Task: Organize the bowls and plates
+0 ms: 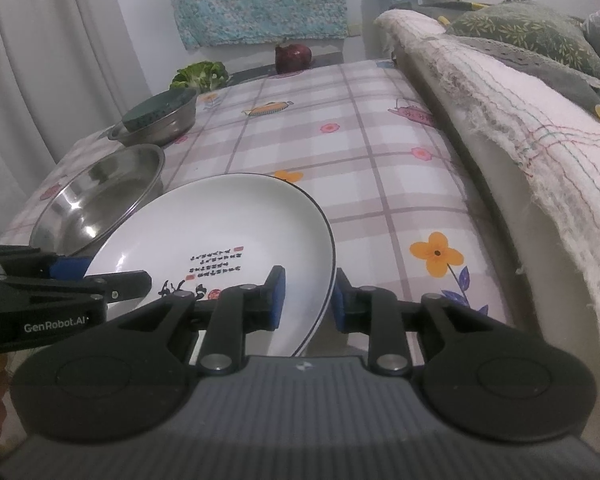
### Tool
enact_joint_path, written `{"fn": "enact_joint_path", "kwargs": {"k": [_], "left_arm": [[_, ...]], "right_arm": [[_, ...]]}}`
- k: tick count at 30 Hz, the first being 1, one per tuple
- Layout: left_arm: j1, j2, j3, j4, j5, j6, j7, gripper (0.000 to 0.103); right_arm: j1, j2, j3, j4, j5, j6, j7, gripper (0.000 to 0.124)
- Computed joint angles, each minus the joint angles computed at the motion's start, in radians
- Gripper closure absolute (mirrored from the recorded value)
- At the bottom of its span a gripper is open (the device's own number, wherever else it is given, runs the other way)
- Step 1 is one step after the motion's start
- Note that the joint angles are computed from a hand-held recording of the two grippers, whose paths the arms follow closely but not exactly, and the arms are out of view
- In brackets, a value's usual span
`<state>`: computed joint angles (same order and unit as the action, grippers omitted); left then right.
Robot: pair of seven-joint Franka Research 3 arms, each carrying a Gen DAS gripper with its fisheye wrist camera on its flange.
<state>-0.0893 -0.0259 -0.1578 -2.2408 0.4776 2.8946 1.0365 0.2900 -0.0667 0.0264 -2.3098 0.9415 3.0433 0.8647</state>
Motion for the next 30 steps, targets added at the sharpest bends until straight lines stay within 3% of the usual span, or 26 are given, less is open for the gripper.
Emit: {"fn": "enact_joint_path", "kwargs": {"k": [13, 19, 30], "left_arm": [[-0.002, 0.014, 0.000, 0.014, 0.072, -0.002, -0.055, 0.054], [-0.007, 0.010, -0.001, 0.023, 0.003, -0.029, -0.011, 0.055], [-0.011, 0.000, -0.004, 0.018, -0.037, -0.032, 0.016, 0.055]], "right_arm": [[0.015, 0.005, -0.001, 0.008, 0.130, 0.020, -0.120, 0.098], [0.000, 0.004, 0.007, 0.002, 0.026, 0.016, -0.014, 0.098], [0.003, -0.010, -0.002, -0.013, -0.024, 0.026, 0.040, 0.098]]}}
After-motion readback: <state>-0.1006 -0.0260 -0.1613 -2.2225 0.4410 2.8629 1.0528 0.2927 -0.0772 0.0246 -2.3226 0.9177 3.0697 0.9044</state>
